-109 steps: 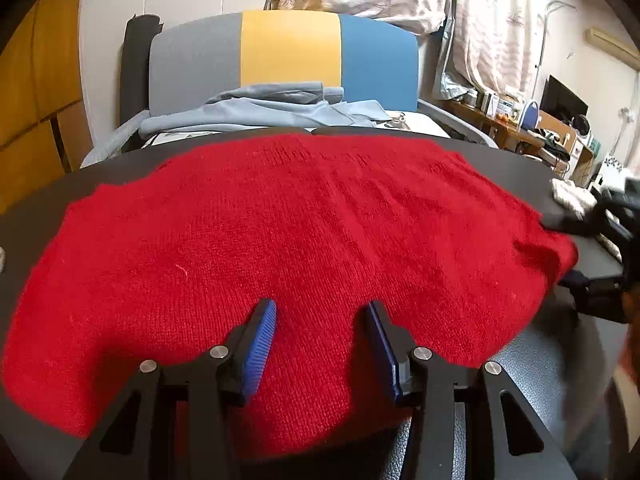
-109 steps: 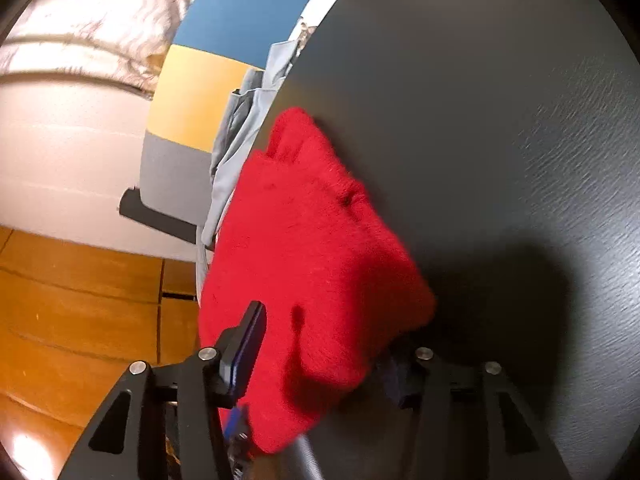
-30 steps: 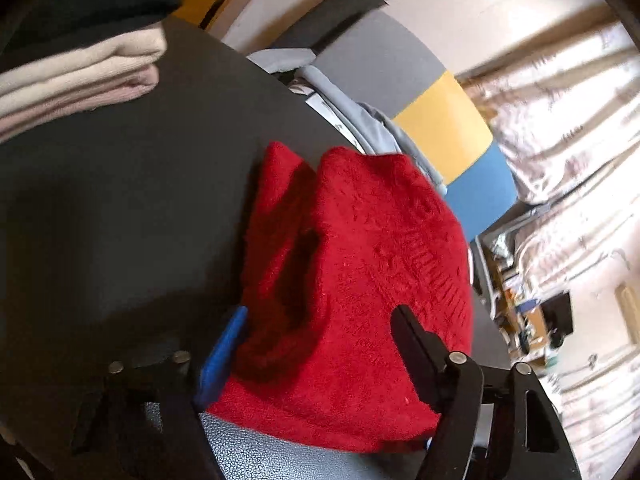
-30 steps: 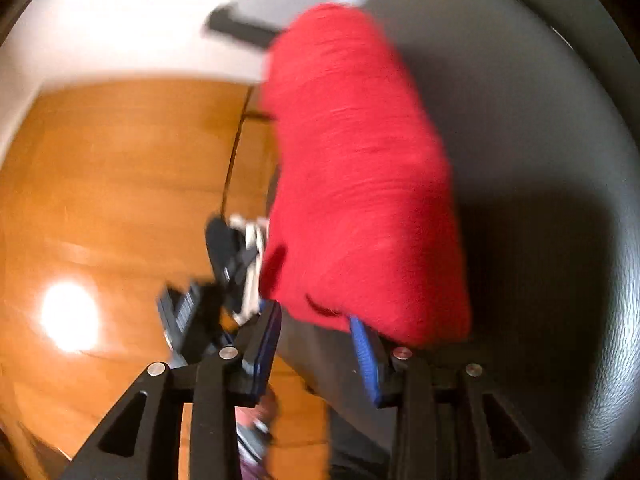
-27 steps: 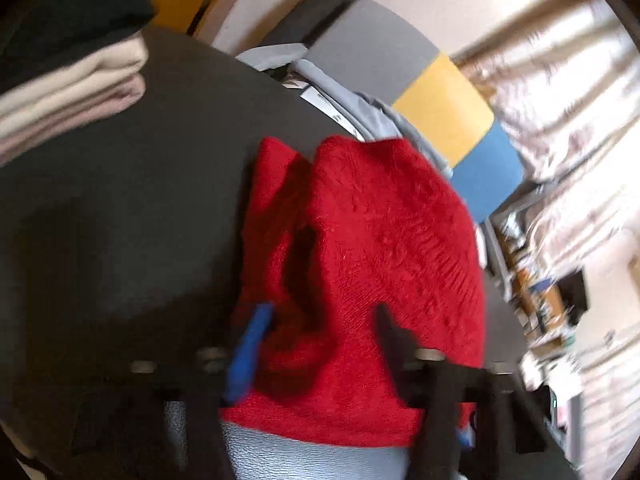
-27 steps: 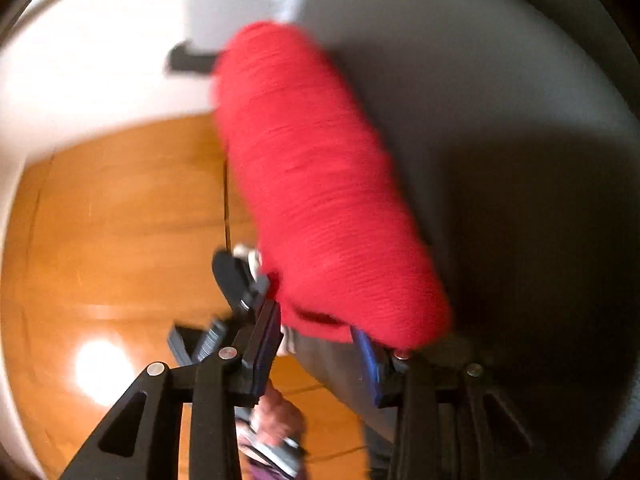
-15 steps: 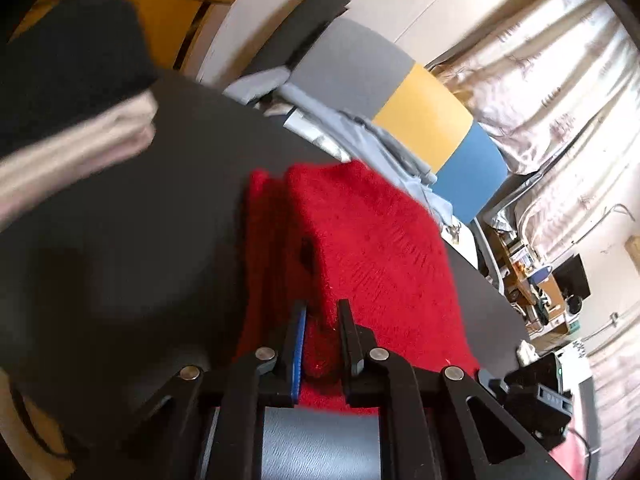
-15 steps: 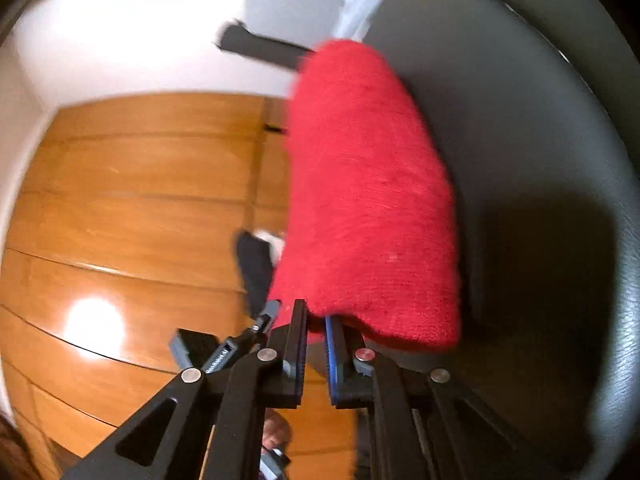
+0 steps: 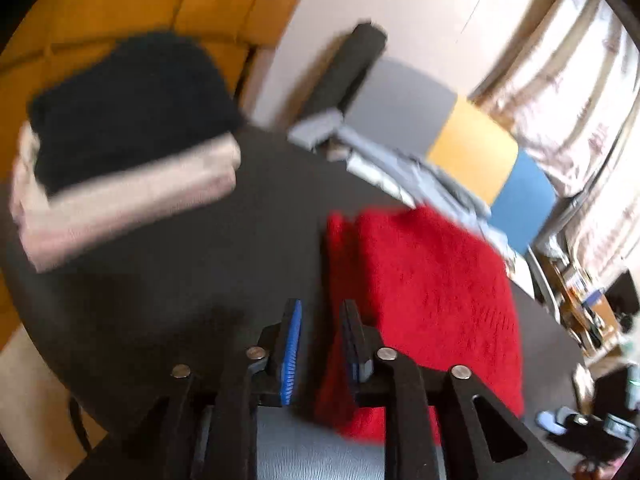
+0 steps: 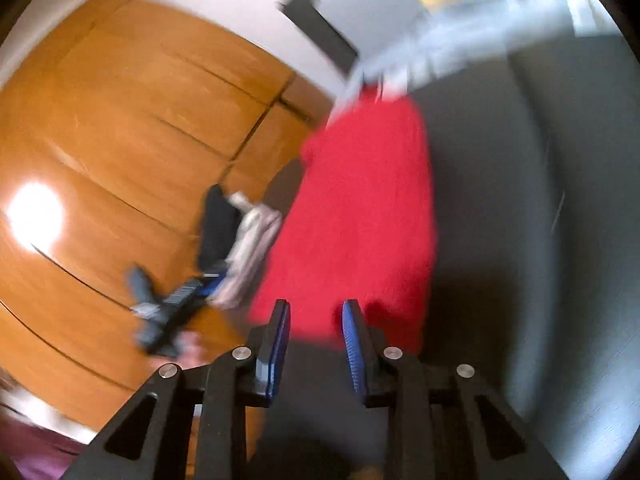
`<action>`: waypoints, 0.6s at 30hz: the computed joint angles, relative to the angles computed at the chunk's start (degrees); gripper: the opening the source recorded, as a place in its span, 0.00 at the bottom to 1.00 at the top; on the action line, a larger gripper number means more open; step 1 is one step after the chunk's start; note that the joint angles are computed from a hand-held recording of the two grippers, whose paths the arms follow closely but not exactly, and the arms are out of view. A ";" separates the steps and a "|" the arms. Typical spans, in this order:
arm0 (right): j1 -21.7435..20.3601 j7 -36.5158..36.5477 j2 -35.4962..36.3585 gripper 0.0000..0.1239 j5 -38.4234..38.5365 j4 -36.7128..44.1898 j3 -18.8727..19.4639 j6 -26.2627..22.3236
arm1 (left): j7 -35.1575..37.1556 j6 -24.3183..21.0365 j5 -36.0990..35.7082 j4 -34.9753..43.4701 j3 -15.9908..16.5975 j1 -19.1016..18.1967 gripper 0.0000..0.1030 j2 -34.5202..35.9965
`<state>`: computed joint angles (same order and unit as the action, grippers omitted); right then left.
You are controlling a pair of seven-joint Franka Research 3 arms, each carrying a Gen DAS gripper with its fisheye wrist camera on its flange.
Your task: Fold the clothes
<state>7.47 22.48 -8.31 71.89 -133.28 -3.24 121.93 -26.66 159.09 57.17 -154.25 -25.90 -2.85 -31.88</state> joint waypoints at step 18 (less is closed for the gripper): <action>14.21 19.74 30.05 0.19 -33.17 31.37 9.07 34.76 | 15.07 -15.28 5.14 22.18 9.23 -8.37 0.73 30.54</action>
<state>21.68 42.21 21.74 38.72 -101.91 5.83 156.69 -11.58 143.81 62.31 -132.07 -16.67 -11.22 -1.34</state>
